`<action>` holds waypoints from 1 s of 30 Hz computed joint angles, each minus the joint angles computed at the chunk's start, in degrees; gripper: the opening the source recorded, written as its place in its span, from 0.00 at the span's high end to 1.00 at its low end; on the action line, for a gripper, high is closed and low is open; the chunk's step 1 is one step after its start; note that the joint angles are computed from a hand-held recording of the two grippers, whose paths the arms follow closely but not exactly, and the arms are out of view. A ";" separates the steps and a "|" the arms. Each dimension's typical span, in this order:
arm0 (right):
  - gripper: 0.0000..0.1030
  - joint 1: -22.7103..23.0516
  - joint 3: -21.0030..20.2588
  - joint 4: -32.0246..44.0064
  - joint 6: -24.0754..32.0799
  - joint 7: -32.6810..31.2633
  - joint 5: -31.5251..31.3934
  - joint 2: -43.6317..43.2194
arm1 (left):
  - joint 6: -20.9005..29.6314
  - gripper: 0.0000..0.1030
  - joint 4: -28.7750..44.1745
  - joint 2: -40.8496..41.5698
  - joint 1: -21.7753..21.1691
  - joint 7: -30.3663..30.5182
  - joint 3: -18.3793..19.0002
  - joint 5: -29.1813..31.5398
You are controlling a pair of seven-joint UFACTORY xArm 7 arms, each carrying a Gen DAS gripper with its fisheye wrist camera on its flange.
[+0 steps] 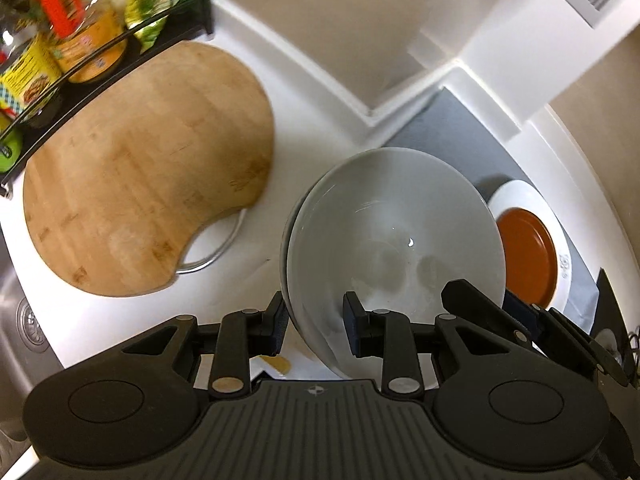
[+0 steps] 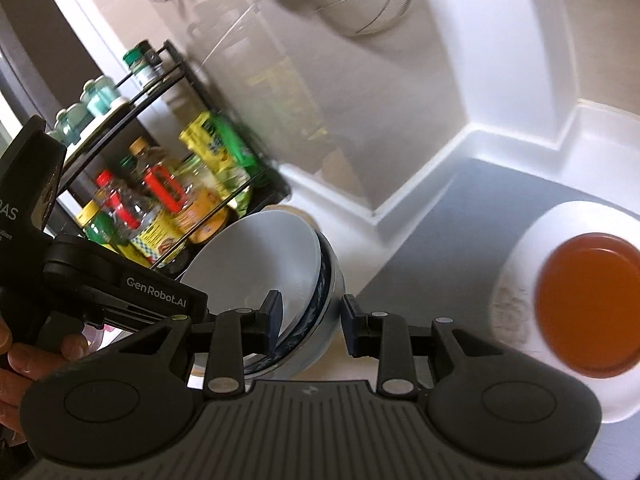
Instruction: Organize plates and bowls
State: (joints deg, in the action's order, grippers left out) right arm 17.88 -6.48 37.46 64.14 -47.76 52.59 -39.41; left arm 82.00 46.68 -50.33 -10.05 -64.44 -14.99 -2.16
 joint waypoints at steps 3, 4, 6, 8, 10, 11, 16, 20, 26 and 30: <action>0.66 0.54 1.40 -0.18 -0.53 0.69 -0.11 0.29 | 0.19 0.69 -1.71 -1.73 -0.26 0.64 1.14 -0.41; 0.66 0.65 1.72 -0.33 -0.78 0.93 -0.27 0.31 | 0.01 0.69 -2.44 -2.29 -0.33 0.98 1.54 -0.68; 0.66 0.90 2.39 -0.70 -1.42 1.62 -0.63 0.41 | -0.58 0.69 -3.67 -2.81 -0.42 1.73 2.09 -1.20; 0.66 0.94 2.51 -1.33 -1.72 2.00 -1.42 0.30 | -1.19 0.69 -4.82 -3.06 -0.52 2.57 2.51 -1.73; 0.66 0.98 2.91 -1.88 -2.32 2.60 -2.23 0.17 | -2.03 0.69 -5.90 -3.01 -0.67 3.35 2.77 -2.31; 0.66 1.12 3.12 -2.19 -2.77 2.72 -2.52 0.28 | -2.24 0.69 -6.33 -2.91 -0.54 3.23 2.66 -2.55; 0.66 1.07 2.73 -4.26 -3.56 2.50 -4.83 -0.68 | -4.27 0.69 -8.45 -2.20 -1.61 5.48 3.58 -4.23; 0.66 0.87 2.27 -5.53 -3.46 2.77 -6.49 -0.89 | -5.42 0.69 -9.84 -1.32 -2.35 7.40 3.82 -5.02; 0.66 1.14 2.18 -6.71 -4.50 1.04 -8.69 -0.88 | -6.54 0.71 -10.62 0.38 -3.06 8.91 2.79 -4.32; 0.65 1.67 1.05 -6.64 -3.95 -1.67 -8.76 -0.66 | -8.42 0.72 -12.99 -1.79 -3.55 10.38 3.66 -4.26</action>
